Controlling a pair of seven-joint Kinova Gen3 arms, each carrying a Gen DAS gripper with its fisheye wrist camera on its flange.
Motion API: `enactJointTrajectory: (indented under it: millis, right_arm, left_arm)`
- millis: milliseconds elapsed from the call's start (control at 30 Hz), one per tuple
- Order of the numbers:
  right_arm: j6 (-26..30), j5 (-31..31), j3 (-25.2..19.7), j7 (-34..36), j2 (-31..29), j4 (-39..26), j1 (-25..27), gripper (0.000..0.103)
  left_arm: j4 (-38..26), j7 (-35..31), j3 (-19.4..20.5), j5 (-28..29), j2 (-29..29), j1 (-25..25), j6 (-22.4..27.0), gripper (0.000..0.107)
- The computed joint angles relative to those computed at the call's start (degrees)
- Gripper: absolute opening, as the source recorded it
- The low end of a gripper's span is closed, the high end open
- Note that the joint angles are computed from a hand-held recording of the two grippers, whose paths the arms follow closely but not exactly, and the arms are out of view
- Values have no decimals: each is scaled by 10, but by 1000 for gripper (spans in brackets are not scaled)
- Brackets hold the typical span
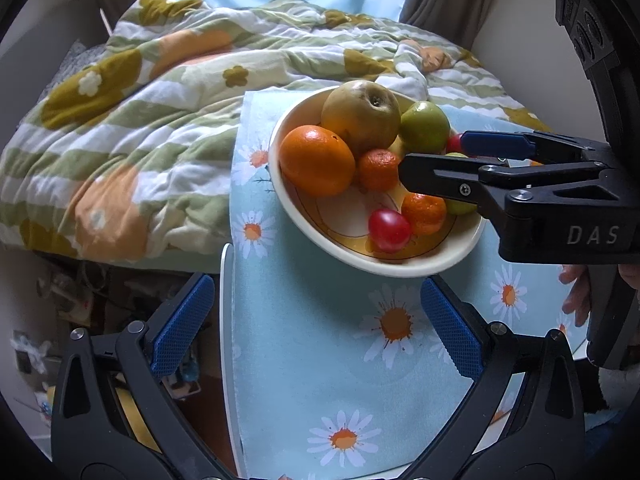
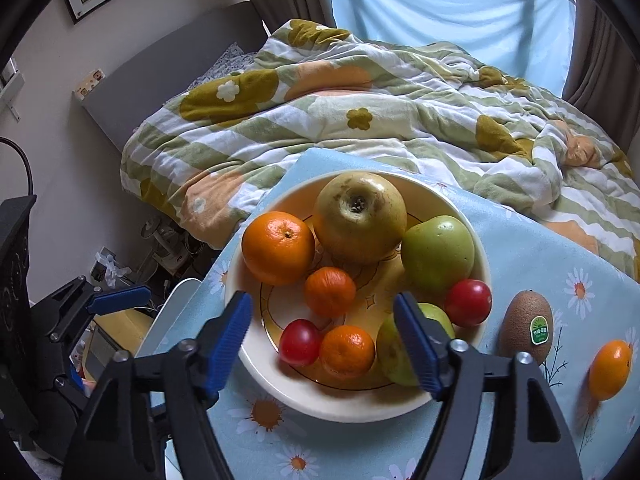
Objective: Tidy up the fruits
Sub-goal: 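Carry the tomato and tangerine into the bowl and open both grippers, then move both grippers toward the kiwi and the last orange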
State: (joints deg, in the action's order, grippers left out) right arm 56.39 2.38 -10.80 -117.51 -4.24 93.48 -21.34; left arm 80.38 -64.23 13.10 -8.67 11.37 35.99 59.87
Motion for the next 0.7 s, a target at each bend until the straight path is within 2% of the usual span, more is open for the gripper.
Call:
enactJointTrajectory:
  millis: [33,233,367,700]
  right_arm:
    - [-2,2,0,-4,-3,2,0,86]
    - [6,40,-13,-43,-16,4,1,89]
    - [21,55,-18,-62,-24,-3,1,101]
    - [89,97,-44,-130,-57,-29,9,101]
  left_arm:
    - [1,-1,0,1,-1,0,0,103]
    - [-3,-1,2,-5,-3,4,5,103]
    - [-11,-1,2,-12,-7,6,12,103]
    - [-47,-25,8,-27,-17,10,41,103]
